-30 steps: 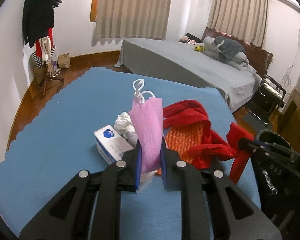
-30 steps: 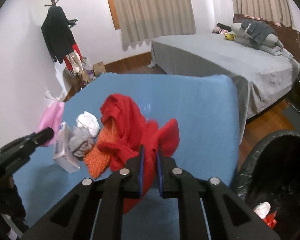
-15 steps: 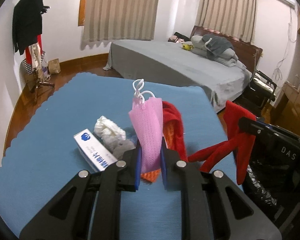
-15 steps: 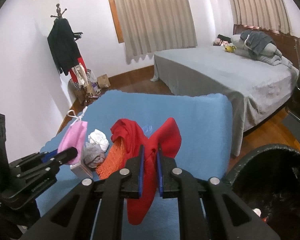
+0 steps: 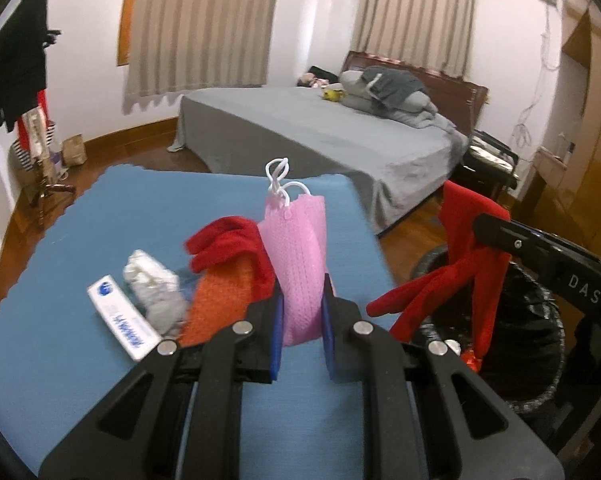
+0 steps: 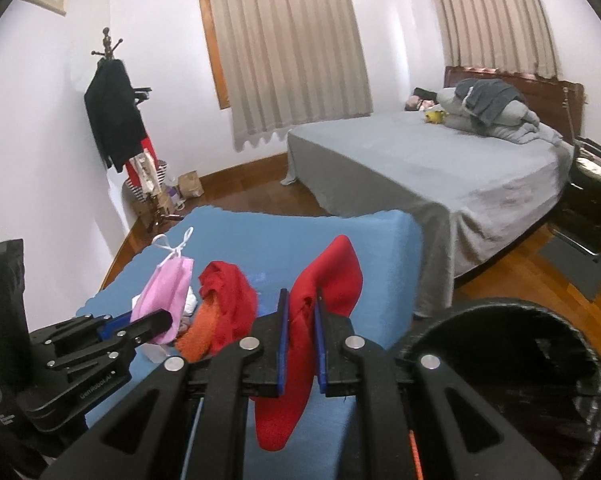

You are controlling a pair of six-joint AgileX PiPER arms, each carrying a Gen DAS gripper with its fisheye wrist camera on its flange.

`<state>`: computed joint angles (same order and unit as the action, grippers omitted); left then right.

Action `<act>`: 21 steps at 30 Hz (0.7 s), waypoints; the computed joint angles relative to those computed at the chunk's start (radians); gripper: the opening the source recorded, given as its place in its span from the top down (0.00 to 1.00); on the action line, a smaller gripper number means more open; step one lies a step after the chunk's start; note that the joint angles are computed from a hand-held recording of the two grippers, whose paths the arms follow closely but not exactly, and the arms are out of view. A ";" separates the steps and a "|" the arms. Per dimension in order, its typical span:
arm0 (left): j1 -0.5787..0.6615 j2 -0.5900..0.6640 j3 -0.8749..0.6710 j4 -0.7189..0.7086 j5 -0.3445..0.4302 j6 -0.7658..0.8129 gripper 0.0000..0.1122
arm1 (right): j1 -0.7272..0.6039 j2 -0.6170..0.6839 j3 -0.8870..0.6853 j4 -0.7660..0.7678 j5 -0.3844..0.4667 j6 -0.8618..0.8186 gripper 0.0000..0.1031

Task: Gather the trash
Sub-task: 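Carry the pink mask and red cloth over the bin and release both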

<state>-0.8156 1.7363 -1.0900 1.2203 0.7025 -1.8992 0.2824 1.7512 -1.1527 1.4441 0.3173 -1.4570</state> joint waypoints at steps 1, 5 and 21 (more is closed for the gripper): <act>-0.006 0.012 -0.021 -0.004 -0.002 0.010 0.86 | -0.015 -0.010 0.011 0.003 0.002 -0.007 0.89; -0.025 0.072 -0.115 -0.018 -0.025 0.059 0.86 | -0.072 -0.032 0.035 0.001 0.005 -0.020 0.89; -0.061 0.370 -0.540 -0.198 -0.152 0.390 0.86 | -0.320 -0.038 0.119 0.047 0.010 -0.117 0.89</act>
<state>-0.8768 2.1062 -1.6301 1.0227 0.5504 -1.5096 -0.0376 1.7129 -1.0333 1.4913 0.3274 -1.5735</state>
